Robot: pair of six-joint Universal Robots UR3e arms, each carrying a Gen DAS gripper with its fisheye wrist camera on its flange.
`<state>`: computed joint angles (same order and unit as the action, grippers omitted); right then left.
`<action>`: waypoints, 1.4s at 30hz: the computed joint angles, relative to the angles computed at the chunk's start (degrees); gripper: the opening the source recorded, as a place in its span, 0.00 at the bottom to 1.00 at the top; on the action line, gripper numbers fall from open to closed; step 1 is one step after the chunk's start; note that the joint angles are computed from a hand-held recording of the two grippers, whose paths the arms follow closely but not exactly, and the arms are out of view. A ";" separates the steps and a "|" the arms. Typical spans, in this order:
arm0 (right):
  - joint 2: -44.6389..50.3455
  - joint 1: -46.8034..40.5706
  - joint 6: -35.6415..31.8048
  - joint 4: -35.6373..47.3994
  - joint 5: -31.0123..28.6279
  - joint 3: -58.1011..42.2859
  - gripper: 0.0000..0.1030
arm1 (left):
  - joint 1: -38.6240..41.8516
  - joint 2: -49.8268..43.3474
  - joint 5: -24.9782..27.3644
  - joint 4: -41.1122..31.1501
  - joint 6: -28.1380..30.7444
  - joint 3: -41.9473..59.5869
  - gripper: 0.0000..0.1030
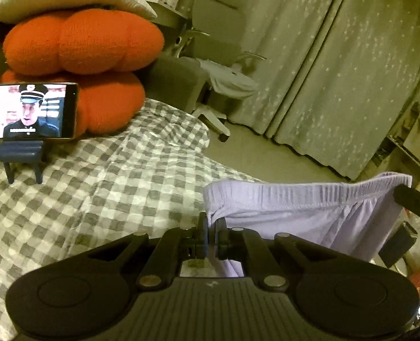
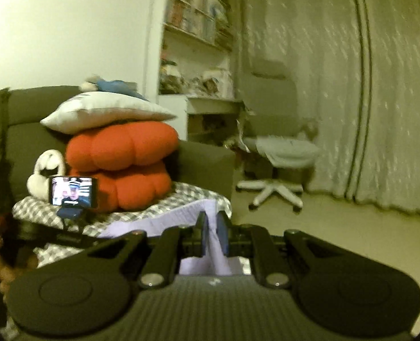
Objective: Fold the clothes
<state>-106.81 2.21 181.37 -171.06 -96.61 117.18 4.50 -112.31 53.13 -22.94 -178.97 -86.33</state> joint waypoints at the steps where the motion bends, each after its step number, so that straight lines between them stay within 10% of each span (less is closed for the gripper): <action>1: 0.52 -0.50 1.12 0.55 0.50 -0.37 0.09 | 0.13 -0.26 0.25 0.11 -0.12 0.12 0.02; 9: -0.90 7.76 1.64 -1.60 0.51 0.35 0.09 | 2.23 -3.91 0.05 10.10 -5.38 3.38 0.02; 21: 17.53 25.37 -3.50 7.60 -3.00 -8.04 0.09 | 3.81 -4.45 4.16 1.77 -0.68 4.34 0.02; 32: 15.65 16.55 -11.32 -1.16 -14.86 -11.10 0.09 | 13.03 13.56 -8.42 -4.45 0.63 -13.34 0.02; 37: 27.89 11.01 -17.07 -0.06 -8.92 -27.05 0.09 | 16.18 21.36 -9.24 3.00 -4.00 -22.02 0.02; 42: 46.54 12.26 -23.79 4.08 -5.19 -49.79 0.10 | 9.68 16.83 6.81 6.06 -5.71 -21.00 0.03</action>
<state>-60.27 14.47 157.59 -166.99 -101.79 67.38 14.18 -95.48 59.94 -16.89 -184.68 -107.33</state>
